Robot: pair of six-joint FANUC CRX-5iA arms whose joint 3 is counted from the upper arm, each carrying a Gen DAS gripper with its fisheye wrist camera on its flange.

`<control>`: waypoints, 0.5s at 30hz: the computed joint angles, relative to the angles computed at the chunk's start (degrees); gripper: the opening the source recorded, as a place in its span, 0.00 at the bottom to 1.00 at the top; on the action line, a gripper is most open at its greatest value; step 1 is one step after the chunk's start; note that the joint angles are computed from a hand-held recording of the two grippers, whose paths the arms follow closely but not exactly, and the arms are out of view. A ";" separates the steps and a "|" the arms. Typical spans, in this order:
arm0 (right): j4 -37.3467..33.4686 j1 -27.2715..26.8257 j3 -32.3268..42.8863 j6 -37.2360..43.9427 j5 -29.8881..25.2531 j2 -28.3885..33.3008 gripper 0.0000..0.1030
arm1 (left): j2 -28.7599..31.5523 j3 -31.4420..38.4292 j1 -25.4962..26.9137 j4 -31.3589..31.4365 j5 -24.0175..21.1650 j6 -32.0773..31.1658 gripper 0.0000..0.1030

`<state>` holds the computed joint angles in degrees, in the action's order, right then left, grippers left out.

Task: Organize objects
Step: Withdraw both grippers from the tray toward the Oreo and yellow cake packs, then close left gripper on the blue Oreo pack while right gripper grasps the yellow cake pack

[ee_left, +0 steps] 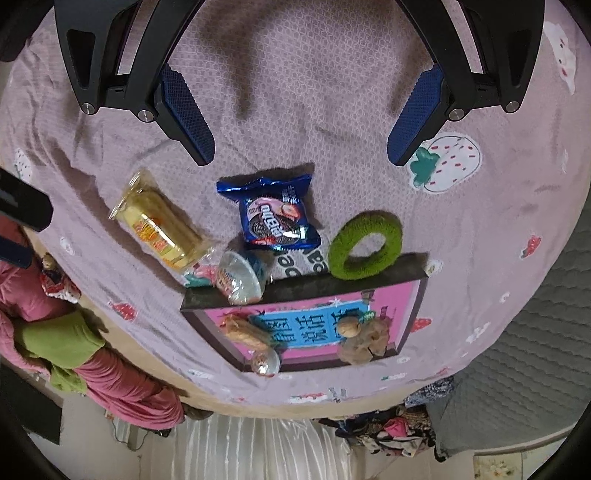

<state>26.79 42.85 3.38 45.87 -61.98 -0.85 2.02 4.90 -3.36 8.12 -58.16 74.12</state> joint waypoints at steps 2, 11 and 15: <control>-0.17 -0.05 0.93 0.68 -0.48 0.74 0.98 | 0.08 0.16 -0.17 -0.51 -0.12 -0.18 0.92; -0.62 -0.33 3.36 3.00 -2.17 2.89 0.98 | 0.37 0.30 0.40 0.88 0.08 -0.90 0.92; -1.15 -0.83 3.00 2.59 -1.57 2.59 0.98 | 0.51 0.27 0.39 1.27 -0.13 -1.09 0.92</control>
